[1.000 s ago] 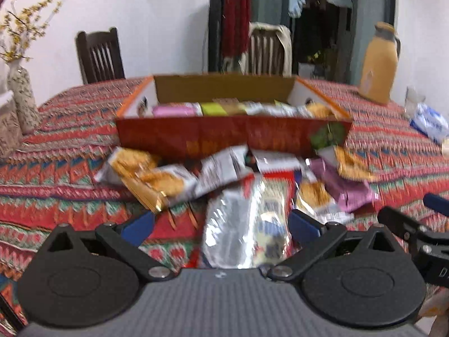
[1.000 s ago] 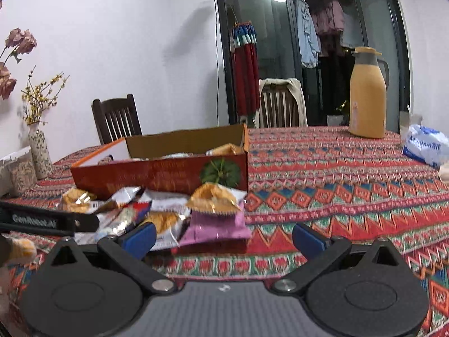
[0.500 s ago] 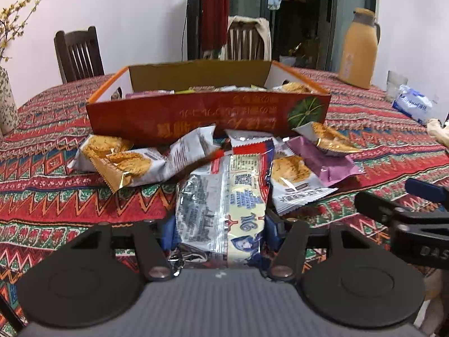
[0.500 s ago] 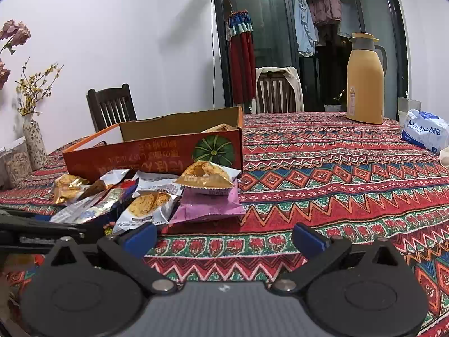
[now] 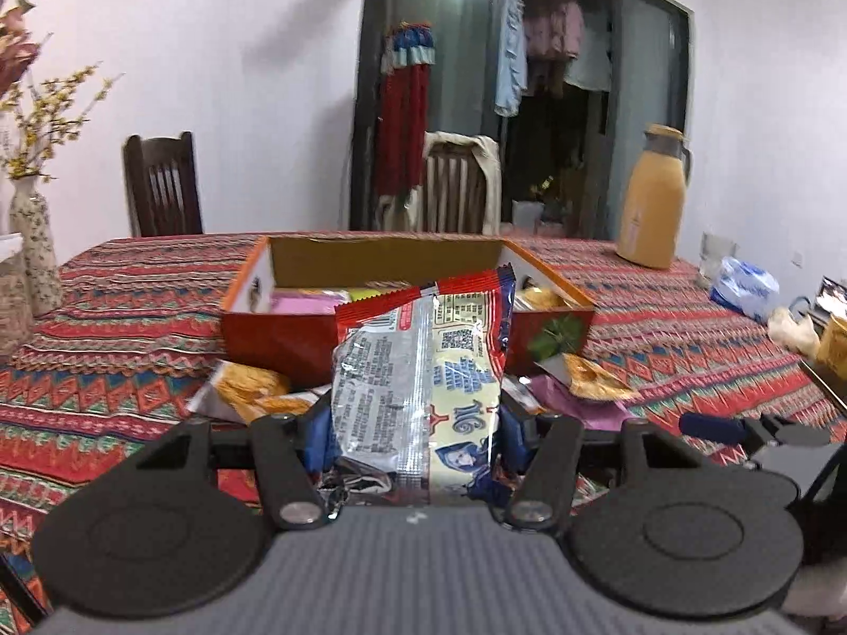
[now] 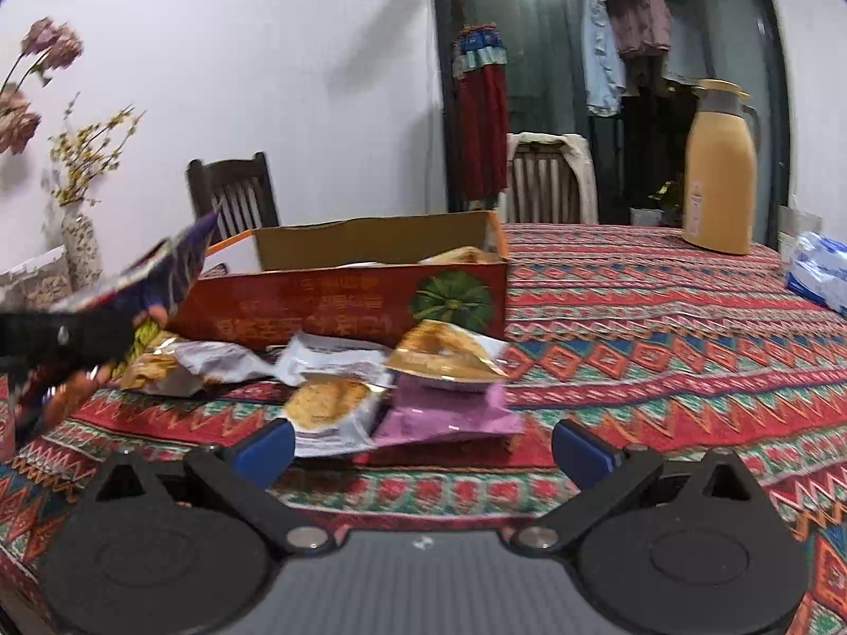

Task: Organize snacks
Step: 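Grasp the white cookie packet with the right tool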

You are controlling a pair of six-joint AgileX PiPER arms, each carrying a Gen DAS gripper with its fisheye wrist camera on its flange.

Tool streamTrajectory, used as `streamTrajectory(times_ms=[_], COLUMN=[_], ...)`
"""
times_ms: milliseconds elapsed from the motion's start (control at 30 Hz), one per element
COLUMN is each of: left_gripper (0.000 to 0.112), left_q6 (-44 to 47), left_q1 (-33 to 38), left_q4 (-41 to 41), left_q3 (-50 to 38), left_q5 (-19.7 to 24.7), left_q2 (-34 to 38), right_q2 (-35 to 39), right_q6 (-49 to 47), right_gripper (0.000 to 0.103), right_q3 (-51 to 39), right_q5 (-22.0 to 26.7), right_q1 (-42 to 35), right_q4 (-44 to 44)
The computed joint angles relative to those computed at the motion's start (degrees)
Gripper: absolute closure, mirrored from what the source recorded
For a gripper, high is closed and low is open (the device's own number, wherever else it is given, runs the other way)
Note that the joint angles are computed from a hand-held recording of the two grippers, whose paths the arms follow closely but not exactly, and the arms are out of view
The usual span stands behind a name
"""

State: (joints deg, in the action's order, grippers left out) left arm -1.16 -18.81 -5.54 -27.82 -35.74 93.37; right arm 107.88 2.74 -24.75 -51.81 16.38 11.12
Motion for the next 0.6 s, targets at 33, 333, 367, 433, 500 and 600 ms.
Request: streamTrajectory(times_ms=[33, 333, 367, 433, 500, 600], left_gripper=[0.052, 0.052, 0.052, 0.052, 0.052, 0.052], left_q6=[-0.5, -3.4, -3.8, -4.6, -5.5, -6.9], left_q1=[0.8, 6.1, 6.8, 7.8, 8.7, 9.7], left_q4=[0.4, 4.7, 5.6, 6.9, 8.2, 10.0], left_q3=[-0.1, 0.3, 0.3, -0.1, -0.4, -0.5], left_q5=[0.2, -0.6, -0.6, -0.5, -0.4, -0.8], left_q2=[-0.1, 0.0, -0.1, 0.4, 0.8, 1.3], right_q2=[0.0, 0.3, 1.0, 2.0, 3.2, 5.2], right_q6=[-0.4, -6.3, -7.5, -10.9, -14.4, -18.3], right_gripper=[0.001, 0.031, 0.034, 0.037, 0.044, 0.050], right_q3=[-0.7, -11.8, -13.2, -16.3, -19.4, -22.4], right_q5=[0.7, 14.6, 15.9, 19.0, 22.2, 25.5], right_q1=[0.7, 5.7, 6.2, 6.8, 7.2, 7.0], right_q4=[0.3, 5.5, 6.6, 9.8, 12.9, 16.6])
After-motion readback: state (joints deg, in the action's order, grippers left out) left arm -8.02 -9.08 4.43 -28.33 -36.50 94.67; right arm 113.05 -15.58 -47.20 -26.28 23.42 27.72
